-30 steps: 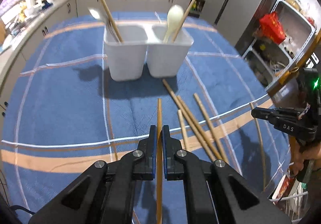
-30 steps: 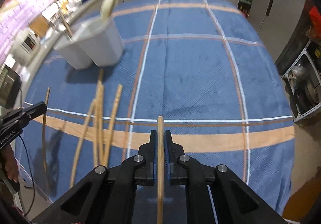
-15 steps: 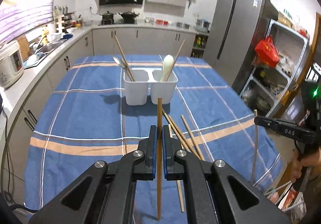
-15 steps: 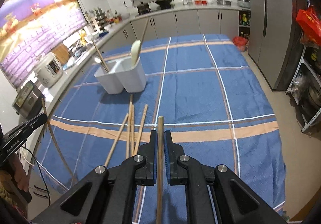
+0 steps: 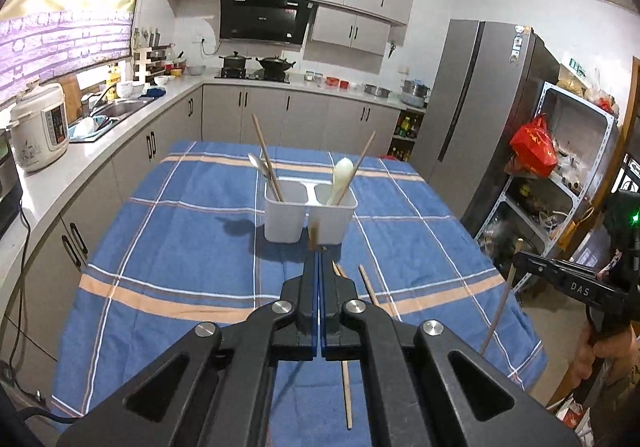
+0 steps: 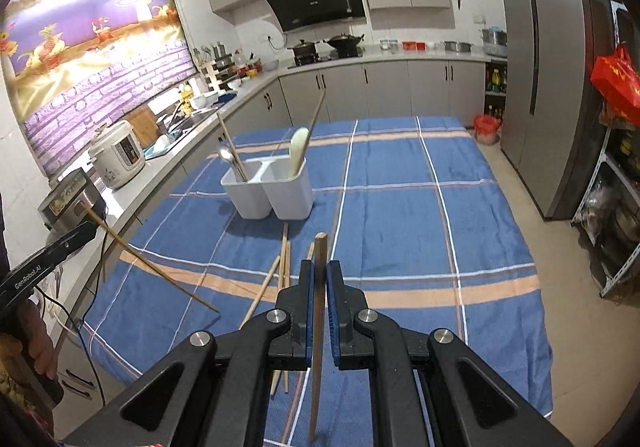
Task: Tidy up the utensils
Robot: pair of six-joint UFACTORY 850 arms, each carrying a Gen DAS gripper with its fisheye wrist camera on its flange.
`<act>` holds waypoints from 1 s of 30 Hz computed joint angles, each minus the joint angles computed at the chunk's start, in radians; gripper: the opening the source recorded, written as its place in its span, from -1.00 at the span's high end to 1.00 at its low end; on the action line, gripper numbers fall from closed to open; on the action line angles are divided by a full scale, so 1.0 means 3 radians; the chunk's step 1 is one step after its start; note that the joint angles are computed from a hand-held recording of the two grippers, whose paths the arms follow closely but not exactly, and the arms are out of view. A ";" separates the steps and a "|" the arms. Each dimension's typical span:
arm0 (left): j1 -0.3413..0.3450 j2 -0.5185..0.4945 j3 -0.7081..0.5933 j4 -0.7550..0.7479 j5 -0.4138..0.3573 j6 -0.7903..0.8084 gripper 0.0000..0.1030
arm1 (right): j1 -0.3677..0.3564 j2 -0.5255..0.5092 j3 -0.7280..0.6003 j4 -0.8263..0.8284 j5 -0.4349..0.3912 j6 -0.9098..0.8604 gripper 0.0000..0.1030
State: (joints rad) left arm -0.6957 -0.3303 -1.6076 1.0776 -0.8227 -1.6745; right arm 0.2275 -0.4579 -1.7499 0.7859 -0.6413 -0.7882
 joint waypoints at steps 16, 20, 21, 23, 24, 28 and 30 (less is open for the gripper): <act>0.0630 -0.0061 0.0388 -0.1523 0.0392 0.0423 0.26 | 0.0031 -0.0329 -0.0459 -0.0124 -0.0170 0.0269 0.88; 0.0961 0.0026 0.0786 -0.2381 0.0822 0.0518 0.26 | 0.0026 -0.0428 -0.0586 -0.0152 -0.0238 0.0348 0.88; 0.1016 0.0013 0.0812 -0.2504 0.0847 0.0545 0.26 | 0.0027 -0.0456 -0.0621 -0.0163 -0.0251 0.0373 0.88; 0.1089 -0.0032 0.0822 -0.2624 0.0836 0.0572 0.26 | 0.0028 -0.0498 -0.0673 -0.0185 -0.0266 0.0410 0.88; 0.1124 -0.0066 0.0806 -0.2666 0.0830 0.0607 0.26 | 0.0031 -0.0524 -0.0706 -0.0197 -0.0277 0.0435 0.88; 0.1193 -0.0282 0.0532 -0.2750 0.0629 0.0909 0.27 | 0.0048 -0.0596 -0.0805 -0.0247 -0.0313 0.0516 0.88; 0.1204 -0.0417 0.0338 -0.2710 0.0463 0.1061 0.31 | 0.0057 -0.0625 -0.0847 -0.0280 -0.0326 0.0561 0.88</act>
State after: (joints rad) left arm -0.3345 -0.4556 -1.5061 0.2648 -0.6838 -1.3561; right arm 0.2447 -0.6456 -2.0040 0.7020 -0.7391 -0.6198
